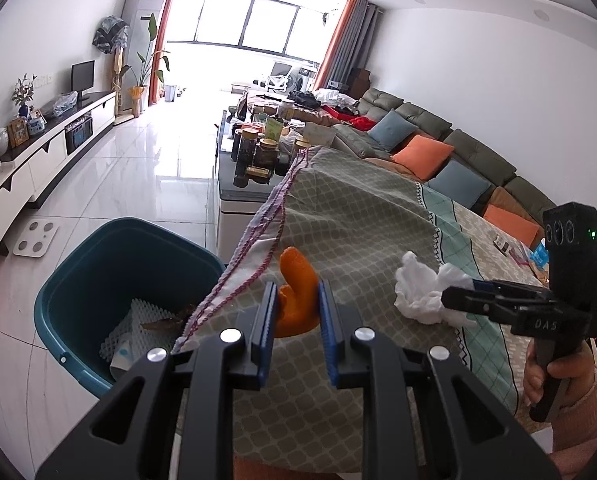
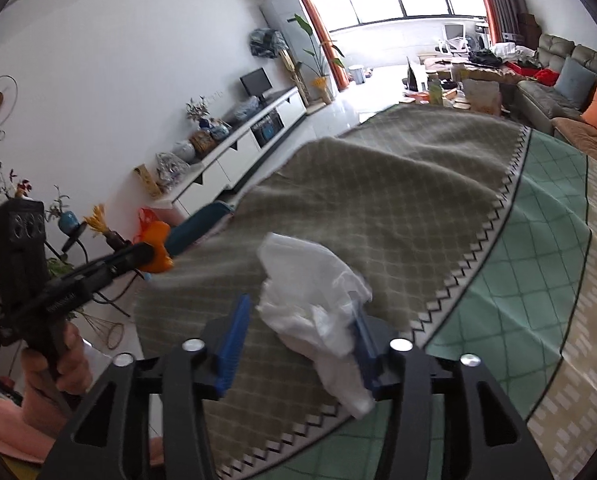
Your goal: Collect trash
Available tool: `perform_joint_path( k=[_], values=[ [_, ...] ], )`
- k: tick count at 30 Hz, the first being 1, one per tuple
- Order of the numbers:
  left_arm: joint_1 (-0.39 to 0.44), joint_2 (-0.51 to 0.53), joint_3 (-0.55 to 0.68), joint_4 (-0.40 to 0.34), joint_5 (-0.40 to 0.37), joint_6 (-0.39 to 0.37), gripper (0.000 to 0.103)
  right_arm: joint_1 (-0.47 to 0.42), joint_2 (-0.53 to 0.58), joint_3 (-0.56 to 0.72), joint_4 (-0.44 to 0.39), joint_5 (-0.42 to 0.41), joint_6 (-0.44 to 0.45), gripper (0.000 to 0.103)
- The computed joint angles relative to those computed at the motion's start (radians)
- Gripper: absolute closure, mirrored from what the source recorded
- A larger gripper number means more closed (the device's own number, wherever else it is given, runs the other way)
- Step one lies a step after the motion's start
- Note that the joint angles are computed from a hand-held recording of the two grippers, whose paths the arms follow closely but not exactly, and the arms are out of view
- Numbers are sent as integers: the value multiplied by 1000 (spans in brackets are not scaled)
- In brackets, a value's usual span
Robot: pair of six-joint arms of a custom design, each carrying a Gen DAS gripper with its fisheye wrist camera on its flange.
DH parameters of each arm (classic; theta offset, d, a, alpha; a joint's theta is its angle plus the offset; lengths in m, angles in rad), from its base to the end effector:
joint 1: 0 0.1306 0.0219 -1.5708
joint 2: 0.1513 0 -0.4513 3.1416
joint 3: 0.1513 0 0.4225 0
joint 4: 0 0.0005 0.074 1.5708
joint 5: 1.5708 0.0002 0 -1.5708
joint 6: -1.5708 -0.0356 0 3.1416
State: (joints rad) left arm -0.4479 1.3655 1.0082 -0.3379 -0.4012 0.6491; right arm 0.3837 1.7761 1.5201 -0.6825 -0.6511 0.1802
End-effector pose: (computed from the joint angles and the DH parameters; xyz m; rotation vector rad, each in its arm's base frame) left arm 0.4342 -0.1937 0.3649 -0.4285 2.1638 -0.1550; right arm 0.5934 0.2623 0.3639 -0.9363 2.2655 0.8992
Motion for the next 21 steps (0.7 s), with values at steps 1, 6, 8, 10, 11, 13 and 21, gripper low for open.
perform_joint_path(
  k=[1, 6, 8, 10, 11, 13, 21],
  values=[
    [1, 2, 1, 0, 3, 0, 82, 2, -3, -5, -1, 18, 12, 45],
    [6, 11, 6, 1, 19, -1, 82, 14, -5, -18, 4, 76, 53, 58],
    [6, 12, 6, 1, 25, -1, 82, 19, -2, -19, 1, 96, 66, 66],
    [4, 14, 6, 0, 25, -2, 82, 21, 0, -23, 0, 102, 71, 81],
    [4, 13, 6, 0, 25, -2, 82, 20, -2, -26, 6, 102, 68, 83],
    [3, 12, 4, 1, 23, -1, 82, 14, -10, -32, 20, 83, 54, 90],
    [-1, 5, 4, 2, 14, -8, 82, 8, -35, -36, 49, -8, 13, 90]
  ],
)
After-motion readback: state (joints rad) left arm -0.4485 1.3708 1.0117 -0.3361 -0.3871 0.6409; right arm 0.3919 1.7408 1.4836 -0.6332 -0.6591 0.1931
